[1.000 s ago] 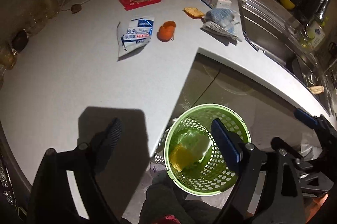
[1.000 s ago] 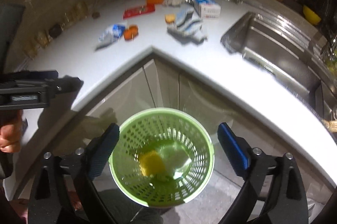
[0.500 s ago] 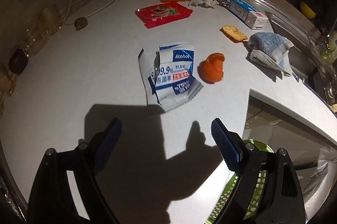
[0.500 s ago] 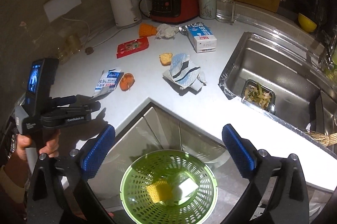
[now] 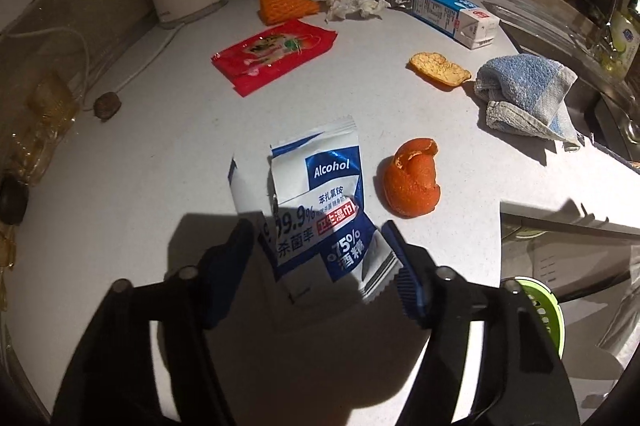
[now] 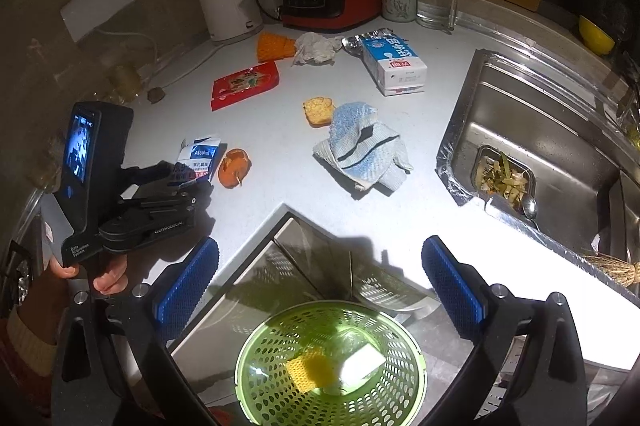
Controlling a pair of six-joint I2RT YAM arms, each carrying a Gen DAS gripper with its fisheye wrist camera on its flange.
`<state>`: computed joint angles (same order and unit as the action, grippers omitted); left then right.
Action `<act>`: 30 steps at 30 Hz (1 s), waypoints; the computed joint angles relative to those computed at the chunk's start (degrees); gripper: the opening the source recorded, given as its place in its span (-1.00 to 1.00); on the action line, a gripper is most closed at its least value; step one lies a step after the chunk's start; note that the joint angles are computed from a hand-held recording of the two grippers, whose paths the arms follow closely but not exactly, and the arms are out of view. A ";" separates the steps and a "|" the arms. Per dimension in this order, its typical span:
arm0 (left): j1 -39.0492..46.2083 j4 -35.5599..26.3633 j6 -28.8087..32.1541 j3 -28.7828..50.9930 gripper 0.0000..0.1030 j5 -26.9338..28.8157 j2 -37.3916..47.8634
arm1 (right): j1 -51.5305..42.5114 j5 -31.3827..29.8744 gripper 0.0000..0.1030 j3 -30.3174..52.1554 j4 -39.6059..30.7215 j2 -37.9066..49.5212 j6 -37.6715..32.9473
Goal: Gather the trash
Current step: 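Release the yellow sponge into the basket with the right tool while the left tool reaches the alcohol wipes packet, then grasp the alcohol wipes packet with the left tool while the right tool grasps the orange peel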
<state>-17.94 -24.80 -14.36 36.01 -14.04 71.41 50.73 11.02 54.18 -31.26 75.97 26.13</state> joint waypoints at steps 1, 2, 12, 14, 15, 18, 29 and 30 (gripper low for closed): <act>0.61 0.62 0.43 -0.26 0.07 0.89 0.13 | 0.01 -0.03 0.95 0.55 0.11 0.68 -0.14; 0.92 1.13 0.48 -0.49 0.04 1.34 0.07 | 0.09 -0.13 0.95 1.00 0.26 1.24 -0.27; 6.22 0.34 1.01 -1.30 -0.72 9.44 -2.29 | 0.73 -4.56 0.95 10.06 4.35 13.97 -3.80; 7.67 -0.78 0.64 -1.72 -0.75 10.77 -4.51 | 0.14 -6.57 0.95 12.84 5.41 18.07 -4.13; 8.57 -1.64 0.27 -1.91 -0.75 11.33 -5.98 | -0.19 -7.51 0.90 14.60 5.59 20.39 -4.02; 10.51 -4.59 -0.02 -2.17 -0.76 11.87 -10.56 | -1.04 -10.77 0.71 20.07 5.47 27.15 -3.91; 11.73 -9.69 -0.16 -2.17 -0.76 11.80 -16.94 | 0.62 -8.78 -0.22 30.04 2.23 38.82 -6.24; 11.24 -9.91 -0.34 -2.17 -0.76 11.36 -17.06 | 0.67 -8.77 -0.50 29.63 2.52 38.54 -6.66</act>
